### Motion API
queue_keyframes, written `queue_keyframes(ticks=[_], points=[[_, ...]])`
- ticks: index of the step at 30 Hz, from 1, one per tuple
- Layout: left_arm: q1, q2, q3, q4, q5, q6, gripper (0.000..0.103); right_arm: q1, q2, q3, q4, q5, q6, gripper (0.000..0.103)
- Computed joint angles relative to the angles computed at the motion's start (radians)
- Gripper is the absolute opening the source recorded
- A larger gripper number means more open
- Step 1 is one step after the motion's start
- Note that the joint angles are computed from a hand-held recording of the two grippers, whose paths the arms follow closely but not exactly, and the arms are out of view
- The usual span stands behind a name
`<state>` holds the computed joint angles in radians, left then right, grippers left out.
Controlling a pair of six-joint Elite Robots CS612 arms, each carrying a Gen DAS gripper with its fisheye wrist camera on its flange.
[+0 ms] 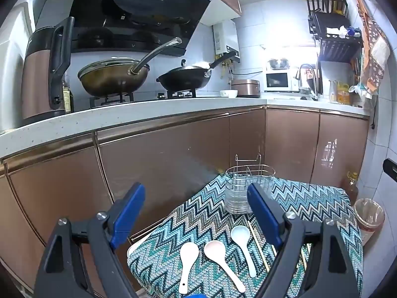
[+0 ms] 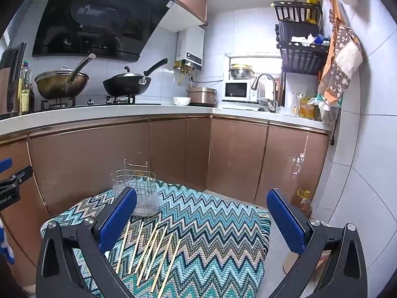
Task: Organize utensils
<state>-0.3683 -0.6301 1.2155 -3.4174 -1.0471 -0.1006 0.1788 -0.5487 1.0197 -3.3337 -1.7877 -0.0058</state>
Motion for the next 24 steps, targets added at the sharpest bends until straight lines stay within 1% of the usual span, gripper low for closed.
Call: queue_keyframes(ticks=[10, 14, 24], points=[[-0.001, 0.005, -0.020, 0.016, 0.045, -0.017, 0.084, -0.005, 0.006, -0.014, 0.008, 0.022, -0.001, 0.103], [0.000, 0.010, -0.038, 0.021, 0.055, -0.006, 0.084, -0.007, 0.009, -0.027, 0.007, 0.021, -0.002, 0.103], [0.001, 0.026, -0.069, 0.033, 0.051, 0.018, 0.084, -0.006, 0.026, -0.064, 0.031, 0.008, -0.005, 0.103]])
